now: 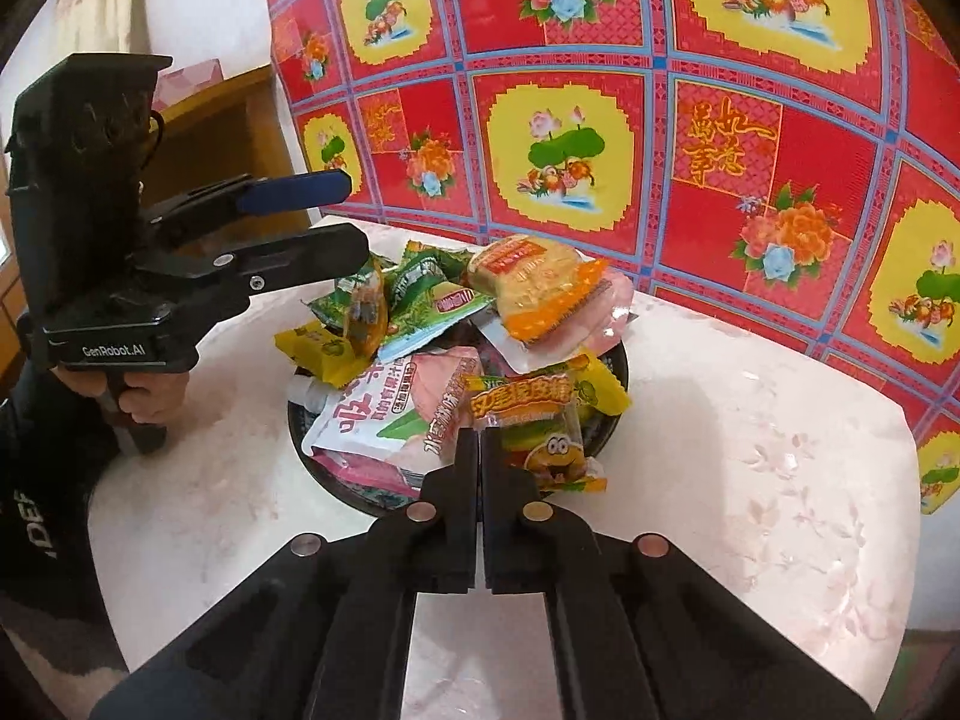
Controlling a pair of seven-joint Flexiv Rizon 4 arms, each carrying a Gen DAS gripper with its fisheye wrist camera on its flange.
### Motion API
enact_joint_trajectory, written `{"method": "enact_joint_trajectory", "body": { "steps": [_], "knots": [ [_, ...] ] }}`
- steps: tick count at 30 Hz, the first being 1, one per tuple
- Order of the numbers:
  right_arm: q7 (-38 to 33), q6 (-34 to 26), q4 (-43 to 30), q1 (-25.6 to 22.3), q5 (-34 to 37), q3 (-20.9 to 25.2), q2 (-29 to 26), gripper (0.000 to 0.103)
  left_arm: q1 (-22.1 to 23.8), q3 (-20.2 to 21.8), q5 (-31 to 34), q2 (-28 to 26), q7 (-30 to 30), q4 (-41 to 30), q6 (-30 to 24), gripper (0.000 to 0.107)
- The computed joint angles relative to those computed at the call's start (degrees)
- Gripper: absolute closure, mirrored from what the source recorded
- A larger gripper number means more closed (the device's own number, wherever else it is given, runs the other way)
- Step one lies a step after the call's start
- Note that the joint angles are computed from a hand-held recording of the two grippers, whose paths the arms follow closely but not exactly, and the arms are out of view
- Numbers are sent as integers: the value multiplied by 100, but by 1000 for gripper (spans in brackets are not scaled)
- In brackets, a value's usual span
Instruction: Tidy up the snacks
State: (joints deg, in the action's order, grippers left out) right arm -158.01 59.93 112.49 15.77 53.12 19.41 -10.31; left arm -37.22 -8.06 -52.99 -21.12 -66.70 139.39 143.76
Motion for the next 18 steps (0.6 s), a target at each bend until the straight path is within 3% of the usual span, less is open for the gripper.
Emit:
{"method": "enact_joint_trajectory", "body": {
  "steps": [3, 5, 8, 12, 14, 17, 18],
  "knots": [
    [-59, -84, -24, -100, 196, -24, 94, 90, -20, 10, 22, 61, 8, 48, 111, 32],
    [-190, -161, -82, -213, 529, -72, 205, 62, 74, 12, 237, 165, -206, 139, 128, 32],
    [-178, -305, -287, -297, 1007, -214, 242, 35, 158, 29, 366, 254, -435, 217, 138, 32],
    [356, -440, -994, -258, 1234, -365, -198, 24, 256, 44, 416, 287, -666, 263, 61, 32],
    [996, -631, -1477, -127, 761, -389, -618, 24, 310, 65, 498, 279, -815, 290, 61, 32],
    [2696, -1239, -2279, 212, -340, -539, -1415, 24, 341, 92, 572, 286, -924, 320, 86, 32],
    [2876, -1498, -2469, 200, -505, -503, -1588, 25, 355, 99, 602, 292, -957, 329, 94, 32]
  ]
}}
